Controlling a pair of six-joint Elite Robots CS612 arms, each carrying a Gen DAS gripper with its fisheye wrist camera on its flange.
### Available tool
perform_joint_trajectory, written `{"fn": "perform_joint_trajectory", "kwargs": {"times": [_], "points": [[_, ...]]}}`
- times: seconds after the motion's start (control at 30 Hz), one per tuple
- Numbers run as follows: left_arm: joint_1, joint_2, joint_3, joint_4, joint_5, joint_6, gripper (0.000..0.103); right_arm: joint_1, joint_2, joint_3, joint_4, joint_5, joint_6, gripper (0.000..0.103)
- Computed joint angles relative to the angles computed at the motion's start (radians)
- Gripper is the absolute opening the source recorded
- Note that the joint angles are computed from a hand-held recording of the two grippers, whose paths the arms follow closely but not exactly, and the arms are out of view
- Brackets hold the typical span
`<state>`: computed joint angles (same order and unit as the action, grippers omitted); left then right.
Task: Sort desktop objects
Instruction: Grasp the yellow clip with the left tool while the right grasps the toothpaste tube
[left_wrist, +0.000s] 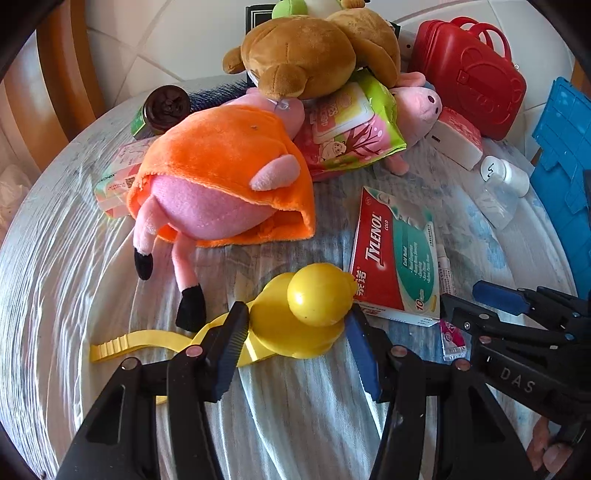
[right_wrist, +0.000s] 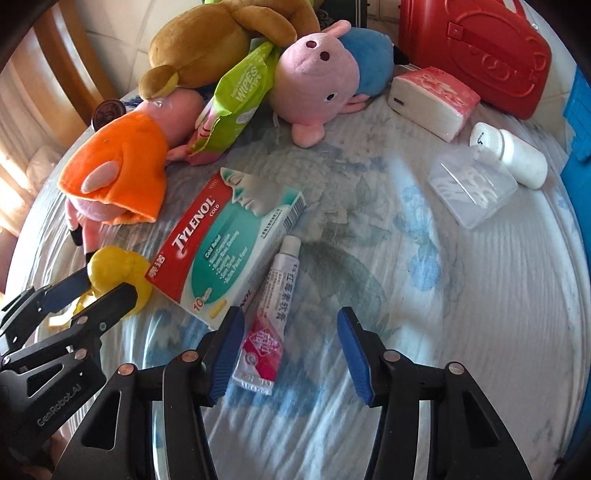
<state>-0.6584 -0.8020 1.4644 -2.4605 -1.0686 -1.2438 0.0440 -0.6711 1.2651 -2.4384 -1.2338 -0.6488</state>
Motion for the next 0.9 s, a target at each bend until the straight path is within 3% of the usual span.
{"fn": "perform_joint_trajectory", "kwargs": {"times": [0.2, 0.33, 0.5, 0.67, 0.73, 0.77, 0.8, 0.9], "points": [[0.004, 0.003, -0.005, 0.002, 0.007, 0.010, 0.053, 0.017, 0.007, 0.012, -0.087, -0.050, -0.011, 0.041], [0.003, 0.000, -0.002, 0.001, -0.006, 0.011, 0.052, 0.016, 0.004, 0.018, -0.094, -0.051, -0.030, 0.018], [-0.013, -0.013, -0.002, 0.013, 0.006, 0.007, 0.051, -0.002, -0.013, 0.027, -0.050, -0.013, -0.032, 0.018], [-0.039, -0.032, -0.015, 0.026, 0.063, 0.010, 0.049, -0.025, -0.057, 0.069, -0.085, 0.032, -0.042, 0.018], [-0.050, -0.039, -0.026, 0.037, 0.094, 0.009, 0.046, -0.035, -0.073, 0.083, -0.109, 0.054, -0.046, 0.018], [-0.054, -0.041, -0.033, 0.044, 0.107, 0.009, 0.038, -0.038, -0.083, 0.090, -0.118, 0.062, -0.045, 0.018], [-0.058, -0.044, -0.039, 0.050, 0.118, 0.010, 0.017, -0.045, -0.095, 0.098, -0.127, 0.075, -0.048, 0.018], [-0.065, -0.051, -0.050, 0.036, 0.129, 0.018, 0.014, -0.059, -0.122, 0.119, -0.158, 0.103, -0.053, 0.018]]}}
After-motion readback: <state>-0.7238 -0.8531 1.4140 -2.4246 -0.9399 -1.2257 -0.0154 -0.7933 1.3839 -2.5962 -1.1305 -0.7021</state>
